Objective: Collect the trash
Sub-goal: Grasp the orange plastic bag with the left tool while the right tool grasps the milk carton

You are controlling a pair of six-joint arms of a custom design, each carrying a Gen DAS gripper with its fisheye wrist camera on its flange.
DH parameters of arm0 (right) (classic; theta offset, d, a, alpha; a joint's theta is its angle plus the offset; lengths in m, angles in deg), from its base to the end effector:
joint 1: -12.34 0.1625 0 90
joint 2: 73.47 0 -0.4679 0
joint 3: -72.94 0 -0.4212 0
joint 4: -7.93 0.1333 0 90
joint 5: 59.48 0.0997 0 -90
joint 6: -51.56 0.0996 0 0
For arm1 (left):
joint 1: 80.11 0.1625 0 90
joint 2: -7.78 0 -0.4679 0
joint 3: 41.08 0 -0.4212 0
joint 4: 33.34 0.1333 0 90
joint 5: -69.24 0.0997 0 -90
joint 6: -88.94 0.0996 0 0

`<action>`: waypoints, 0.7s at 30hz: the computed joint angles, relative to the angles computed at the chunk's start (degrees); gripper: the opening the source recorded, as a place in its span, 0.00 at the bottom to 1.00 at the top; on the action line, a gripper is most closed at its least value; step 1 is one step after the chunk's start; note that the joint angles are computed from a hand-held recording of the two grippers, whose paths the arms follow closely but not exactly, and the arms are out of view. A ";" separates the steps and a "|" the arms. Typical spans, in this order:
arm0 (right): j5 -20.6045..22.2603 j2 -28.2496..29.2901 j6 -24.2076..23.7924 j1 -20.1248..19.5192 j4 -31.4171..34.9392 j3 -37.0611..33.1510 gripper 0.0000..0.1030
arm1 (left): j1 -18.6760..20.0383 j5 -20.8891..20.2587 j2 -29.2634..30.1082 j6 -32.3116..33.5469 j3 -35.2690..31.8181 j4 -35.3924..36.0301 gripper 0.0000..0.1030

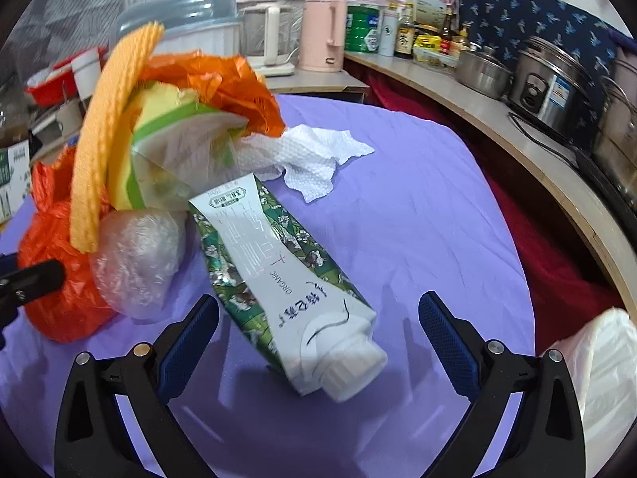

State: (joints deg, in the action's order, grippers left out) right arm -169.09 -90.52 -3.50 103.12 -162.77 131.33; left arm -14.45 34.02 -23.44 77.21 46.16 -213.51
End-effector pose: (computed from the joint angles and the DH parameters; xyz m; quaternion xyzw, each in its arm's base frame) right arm 0.1121 -0.8987 0.0122 0.3838 -0.8467 0.2222 0.2941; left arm -0.1137 -0.7721 0.0642 -0.0411 0.8585 -0.3840 0.3374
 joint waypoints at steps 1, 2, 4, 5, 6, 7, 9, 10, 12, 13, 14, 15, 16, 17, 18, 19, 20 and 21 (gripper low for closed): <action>-0.19 0.58 -0.58 -0.03 1.19 -1.19 0.93 | 0.05 -0.13 -0.02 -0.04 0.05 -0.07 0.43; -0.10 0.70 -0.56 -0.11 2.05 -1.58 0.93 | 0.09 -0.25 -0.03 -0.13 0.06 -0.05 0.43; 0.29 1.00 0.00 -0.29 4.24 -2.64 0.93 | 0.17 -0.53 -0.09 -0.37 0.11 -0.13 0.43; 0.47 0.96 0.23 -0.37 4.85 -2.72 0.93 | 0.22 -0.64 -0.16 -0.46 0.15 -0.09 0.43; 0.56 0.93 0.40 -0.40 5.37 -2.77 0.92 | 0.22 -0.67 -0.20 -0.54 0.20 -0.03 0.43; 0.75 0.65 0.52 -0.44 5.39 -2.26 0.87 | 0.21 -0.62 -0.19 -0.53 0.22 -0.07 0.43; 1.09 0.17 0.64 -0.51 5.71 -1.55 0.76 | 0.19 -0.54 -0.22 -0.59 0.27 -0.03 0.43; 1.36 -0.28 1.05 -0.55 5.91 -0.83 0.68 | 0.16 -0.51 -0.31 -0.76 0.45 -0.02 0.43; 1.29 -1.17 2.27 -0.54 5.39 0.85 0.68 | -0.02 -0.44 -0.54 -1.24 0.89 0.09 0.43; 1.31 -1.90 3.10 -0.57 4.81 2.21 0.68 | -0.18 -0.37 -0.65 -1.43 1.21 0.01 0.42; 1.34 -2.62 3.91 -0.60 4.33 3.50 0.68 | -0.42 -0.20 -0.80 -1.70 1.66 0.01 0.42; 1.42 -3.09 4.47 -0.65 4.09 4.26 0.68 | -0.62 -0.11 -0.94 -1.85 2.06 -0.09 0.42; 1.71 -4.25 5.47 -0.75 3.00 6.35 0.67 | -0.85 0.02 -1.06 -2.06 2.48 -0.13 0.42; 1.63 -4.96 6.23 -0.78 1.99 7.68 0.67 | -1.09 0.14 -1.23 -2.29 2.94 -0.14 0.42; 1.50 -5.39 6.83 -0.78 1.32 8.49 0.67 | -1.40 0.29 -1.45 -2.62 3.59 -0.23 0.42; 1.31 -6.58 7.89 -0.80 -0.02 10.65 0.67 | -1.71 0.45 -1.62 -2.96 4.12 -0.27 0.42; 1.19 -7.42 8.50 -0.80 -1.01 12.20 0.67 | -2.00 0.58 -1.81 -3.32 4.63 -0.24 0.42; 1.33 -8.19 8.85 -0.85 -1.89 13.56 0.67 | -2.41 0.64 -2.05 -3.62 5.39 -0.45 0.42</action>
